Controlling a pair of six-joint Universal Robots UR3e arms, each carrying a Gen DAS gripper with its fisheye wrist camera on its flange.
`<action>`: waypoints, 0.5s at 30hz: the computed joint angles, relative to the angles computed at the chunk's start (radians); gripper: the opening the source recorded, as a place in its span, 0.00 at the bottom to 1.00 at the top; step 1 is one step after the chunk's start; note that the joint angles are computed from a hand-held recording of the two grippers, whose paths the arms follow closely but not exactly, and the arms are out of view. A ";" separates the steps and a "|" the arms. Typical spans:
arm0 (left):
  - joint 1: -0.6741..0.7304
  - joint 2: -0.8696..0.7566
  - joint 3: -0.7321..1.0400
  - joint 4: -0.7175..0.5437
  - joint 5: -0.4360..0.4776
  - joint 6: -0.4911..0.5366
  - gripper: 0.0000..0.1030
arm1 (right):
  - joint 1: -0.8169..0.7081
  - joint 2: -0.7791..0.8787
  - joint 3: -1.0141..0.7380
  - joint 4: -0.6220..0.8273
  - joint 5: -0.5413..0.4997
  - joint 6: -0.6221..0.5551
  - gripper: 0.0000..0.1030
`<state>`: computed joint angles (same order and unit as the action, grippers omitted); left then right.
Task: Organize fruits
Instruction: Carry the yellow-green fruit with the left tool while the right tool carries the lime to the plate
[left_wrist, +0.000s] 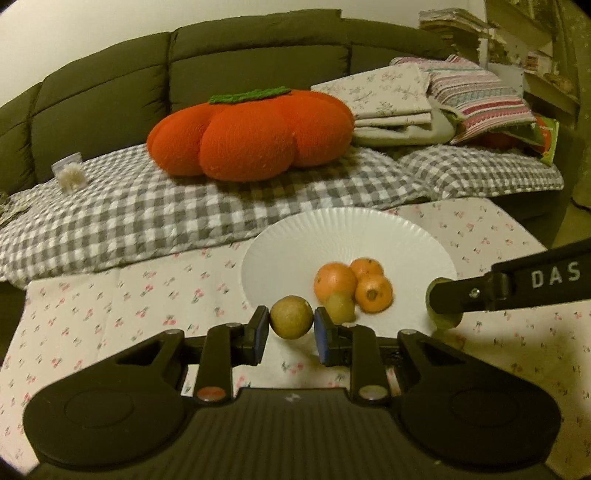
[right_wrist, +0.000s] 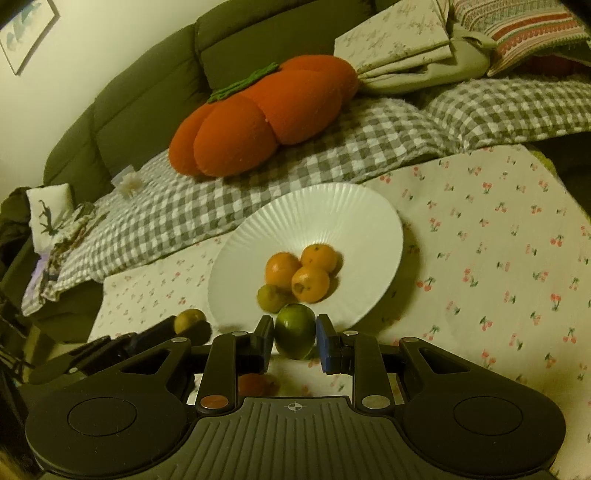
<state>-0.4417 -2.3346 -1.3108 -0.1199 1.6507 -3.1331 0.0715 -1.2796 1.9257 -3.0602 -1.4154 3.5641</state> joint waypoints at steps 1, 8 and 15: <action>0.004 -0.012 0.015 0.002 -0.015 0.008 0.24 | -0.002 0.008 -0.007 -0.004 -0.007 -0.003 0.23; 0.012 -0.098 0.126 -0.036 -0.056 0.029 0.24 | -0.013 0.089 -0.060 -0.038 -0.046 -0.030 0.23; 0.030 -0.161 0.208 -0.077 -0.069 -0.002 0.24 | 0.019 0.146 -0.107 -0.046 -0.119 -0.089 0.23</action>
<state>-0.4114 -2.4955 -1.1023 -0.1973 1.5815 -3.1353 0.0909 -1.1336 1.8185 -3.1066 -1.5348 3.4755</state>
